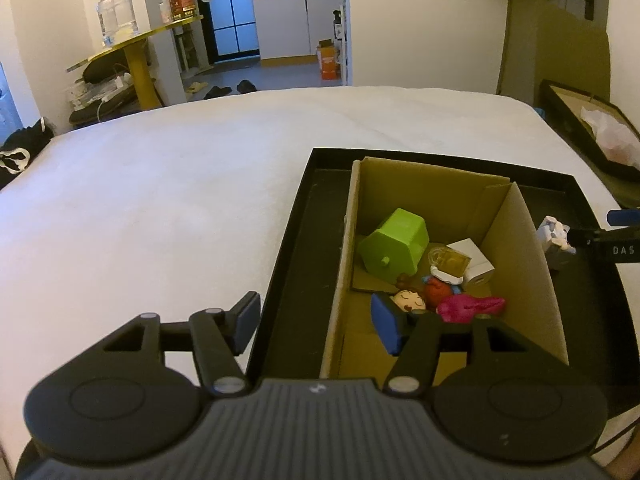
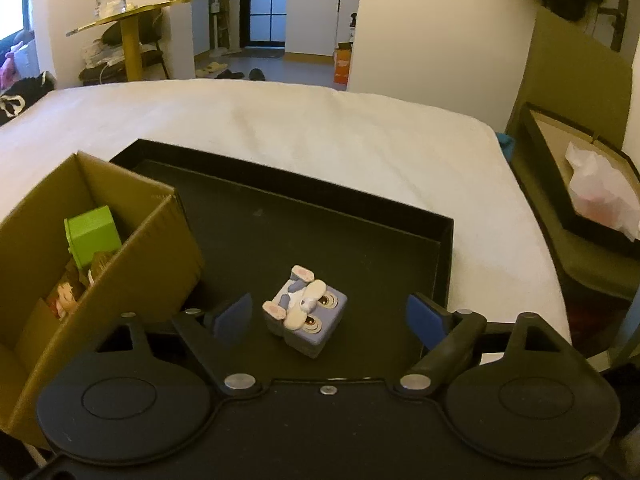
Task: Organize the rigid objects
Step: 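Move the right gripper to the lavender cube figure and grasp it, then lift the lavender cube figure and carry it over the box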
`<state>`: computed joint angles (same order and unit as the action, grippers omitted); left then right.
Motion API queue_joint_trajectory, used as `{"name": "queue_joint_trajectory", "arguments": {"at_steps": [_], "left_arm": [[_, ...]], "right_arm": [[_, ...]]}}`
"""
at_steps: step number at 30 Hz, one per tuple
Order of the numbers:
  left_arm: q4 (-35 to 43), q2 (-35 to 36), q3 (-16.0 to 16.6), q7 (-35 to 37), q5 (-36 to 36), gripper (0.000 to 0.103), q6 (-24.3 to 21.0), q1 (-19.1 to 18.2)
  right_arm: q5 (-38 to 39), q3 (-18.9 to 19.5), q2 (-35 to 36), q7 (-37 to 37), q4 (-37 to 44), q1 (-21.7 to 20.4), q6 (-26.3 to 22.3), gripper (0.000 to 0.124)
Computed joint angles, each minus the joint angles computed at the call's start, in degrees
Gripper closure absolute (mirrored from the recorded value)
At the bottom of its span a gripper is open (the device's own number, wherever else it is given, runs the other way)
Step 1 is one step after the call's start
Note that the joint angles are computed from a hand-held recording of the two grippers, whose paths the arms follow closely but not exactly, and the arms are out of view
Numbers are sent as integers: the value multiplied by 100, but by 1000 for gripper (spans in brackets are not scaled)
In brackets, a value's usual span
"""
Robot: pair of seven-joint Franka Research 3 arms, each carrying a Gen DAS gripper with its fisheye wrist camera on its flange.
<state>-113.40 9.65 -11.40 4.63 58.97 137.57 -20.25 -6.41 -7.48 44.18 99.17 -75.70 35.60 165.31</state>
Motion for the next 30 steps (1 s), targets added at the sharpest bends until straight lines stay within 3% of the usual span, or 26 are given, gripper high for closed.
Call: {"name": "queue_joint_trajectory", "arguments": {"at_steps": [13, 17, 20, 21, 22, 23, 30], "left_arm": [[329, 244, 12, 265, -114, 43, -410, -133], [383, 285, 29, 303, -127, 43, -483, -169], [442, 325, 33, 330, -136, 43, -567, -202], [460, 335, 34, 339, -147, 43, -581, -208], [465, 338, 37, 345, -145, 43, -593, -215], [477, 345, 37, 353, -136, 43, -626, -230], [460, 313, 29, 342, -93, 43, -714, -273]], "right_arm": [[653, 667, 686, -801, 975, -478, -456, 39], [593, 281, 999, -380, 1409, -233, -651, 39], [470, 183, 1016, -126, 1388, -172, -758, 46], [436, 192, 992, -105, 1343, -173, -793, 55], [403, 201, 981, -91, 1330, -174, -844, 72], [371, 200, 963, -66, 1311, -171, -891, 76], [233, 212, 672, 60, 924, -206, -717, 80]]}}
